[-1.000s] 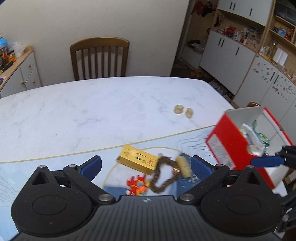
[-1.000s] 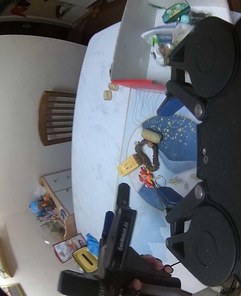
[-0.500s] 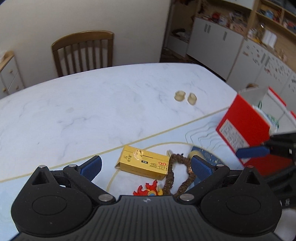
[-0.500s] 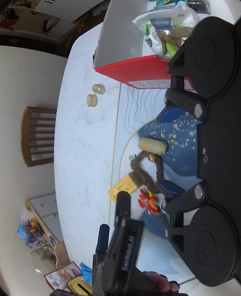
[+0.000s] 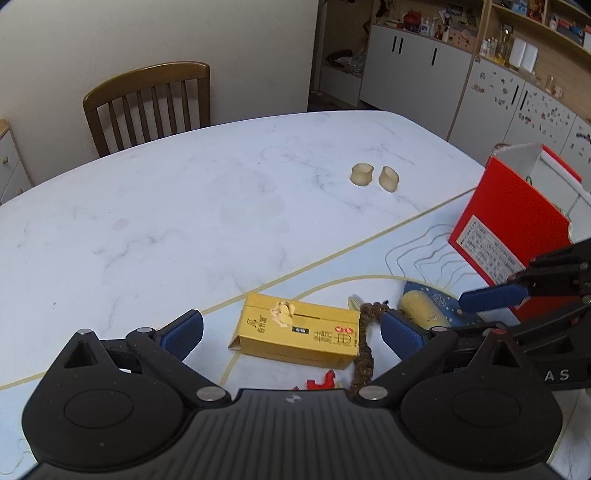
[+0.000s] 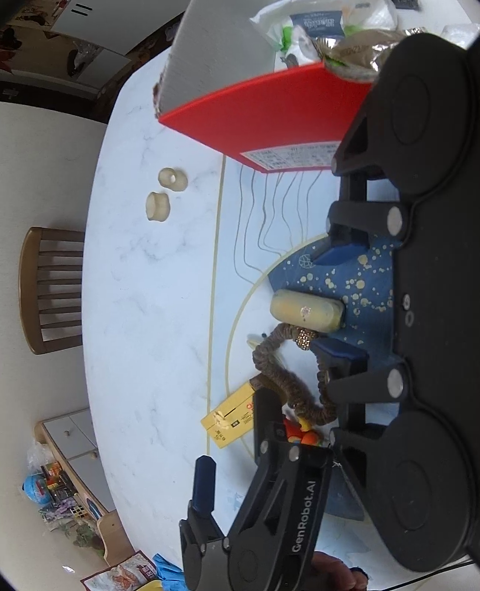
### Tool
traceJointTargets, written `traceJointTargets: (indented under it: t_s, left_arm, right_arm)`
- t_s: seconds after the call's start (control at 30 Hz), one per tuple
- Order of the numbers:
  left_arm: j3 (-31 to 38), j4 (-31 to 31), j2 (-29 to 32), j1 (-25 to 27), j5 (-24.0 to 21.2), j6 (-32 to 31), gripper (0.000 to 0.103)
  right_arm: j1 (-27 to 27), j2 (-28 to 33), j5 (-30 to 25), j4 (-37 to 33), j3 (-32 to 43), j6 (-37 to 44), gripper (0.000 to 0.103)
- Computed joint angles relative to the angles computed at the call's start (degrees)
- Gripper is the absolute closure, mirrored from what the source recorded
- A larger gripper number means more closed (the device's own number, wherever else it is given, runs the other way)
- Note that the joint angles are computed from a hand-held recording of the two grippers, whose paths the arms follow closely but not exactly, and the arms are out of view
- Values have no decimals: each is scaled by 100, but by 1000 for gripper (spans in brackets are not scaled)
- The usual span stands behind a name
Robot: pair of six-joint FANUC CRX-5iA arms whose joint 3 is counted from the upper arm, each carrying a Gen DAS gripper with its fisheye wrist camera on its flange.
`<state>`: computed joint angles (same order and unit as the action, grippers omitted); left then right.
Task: Organize objects
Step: 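Grasp the yellow box with the left tool while the right tool grasps the cream cylinder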
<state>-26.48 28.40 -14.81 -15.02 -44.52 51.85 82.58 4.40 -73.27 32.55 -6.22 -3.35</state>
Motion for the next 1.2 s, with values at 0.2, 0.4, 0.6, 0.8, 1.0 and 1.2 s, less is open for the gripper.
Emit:
traceJointTargets:
  t_s: [0.2,0.4,0.6,0.8,1.0,1.2]
  left_arm:
    - [-60,194,88,73,-8,-92,6]
    - [-146,417,116,135,-29,-238,25]
    - [-198,519,74,193,-58,-272,29]
    - [-203,530,14,305,-170,-147,30]
    - [-201,476,-144,424,-336,-51,30]
    - [-133,261,-349,480,-602,193,30]
  right_arm:
    - [-112,-79,282,-72,-125,-132,66]
    - [-192,-236,656,-69,-341,-393,71]
    - [-214,-298,788,-50,-430,-550,80]
    - [-141,-303,674,30,-425,-681,81]
    - [-10,-336,435,89,-348,-757,82]
    - [198,-362,147,122,-227,-780,82]
